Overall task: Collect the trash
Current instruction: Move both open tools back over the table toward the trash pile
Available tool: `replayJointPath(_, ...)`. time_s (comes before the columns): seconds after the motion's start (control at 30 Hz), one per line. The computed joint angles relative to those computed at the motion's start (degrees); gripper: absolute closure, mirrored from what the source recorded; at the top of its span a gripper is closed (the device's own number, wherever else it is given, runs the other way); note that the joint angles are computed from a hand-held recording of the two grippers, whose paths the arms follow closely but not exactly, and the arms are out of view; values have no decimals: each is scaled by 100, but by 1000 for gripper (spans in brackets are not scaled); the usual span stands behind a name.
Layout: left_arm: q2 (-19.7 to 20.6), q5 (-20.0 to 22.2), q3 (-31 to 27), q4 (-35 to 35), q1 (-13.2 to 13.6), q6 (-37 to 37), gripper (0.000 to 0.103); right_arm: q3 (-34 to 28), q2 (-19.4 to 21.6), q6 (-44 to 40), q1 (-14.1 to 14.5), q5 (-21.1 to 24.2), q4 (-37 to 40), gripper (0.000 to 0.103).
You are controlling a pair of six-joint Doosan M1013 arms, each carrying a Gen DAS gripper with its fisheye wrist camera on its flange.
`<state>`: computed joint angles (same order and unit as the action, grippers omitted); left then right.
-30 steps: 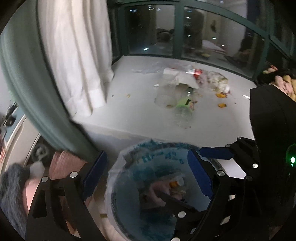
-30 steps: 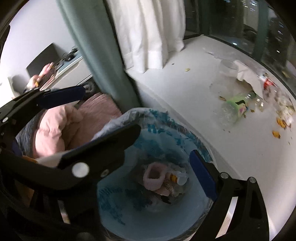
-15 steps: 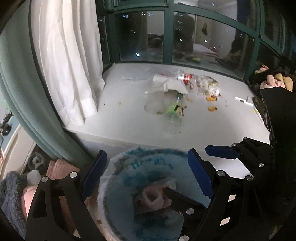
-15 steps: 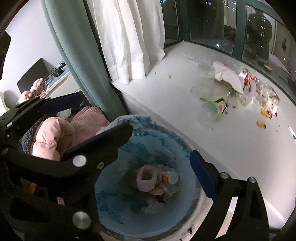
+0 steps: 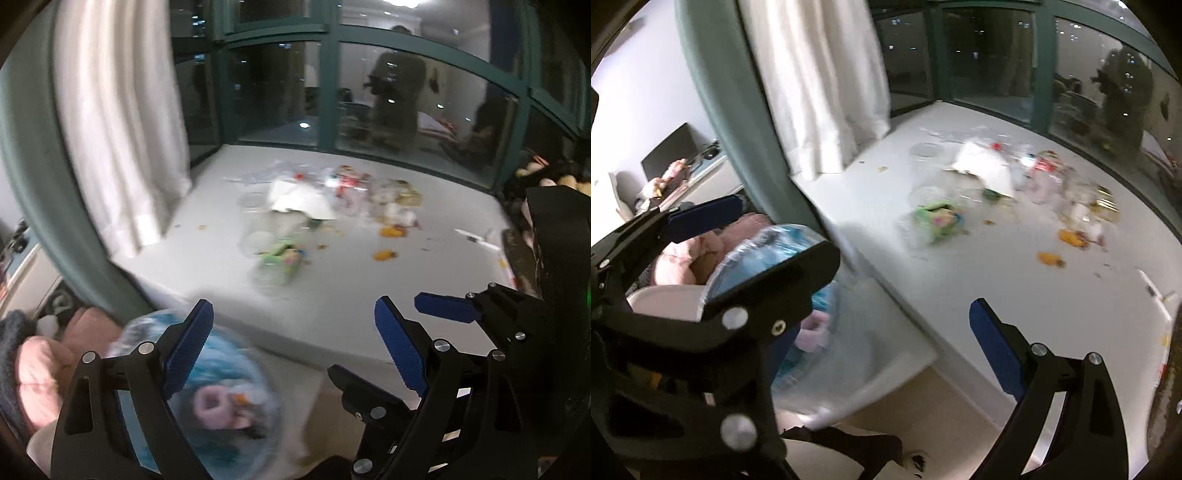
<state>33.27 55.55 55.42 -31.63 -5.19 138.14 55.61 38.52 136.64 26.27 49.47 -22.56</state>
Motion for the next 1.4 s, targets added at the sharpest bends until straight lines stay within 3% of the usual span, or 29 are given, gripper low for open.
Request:
replayJointPath(0.27, -150, -106, 208, -220, -394, 309, 17, 1066, -650, 1173, -219, -318, -561, 14)
replayJointPath(0.63, 223, 211, -250, -96, -783, 78, 17, 1434, -827, 1167, -575, -289, -372, 14)
replayJointPath(0.93, 1213, 848, -1839, -205, -1043, -284, 17, 1036, -560, 900, -992, 63, -464, 14)
replayJointPath(1.17, 2082, 1709, -3376, 55, -1194, -731, 17, 693, -343, 748, -1208, 307, -300, 14)
replayJointPath(1.4, 2474, 2036, -4097, 305, -1336, -1085, 17, 583, -299, 335, -1422, 325, 74, 14)
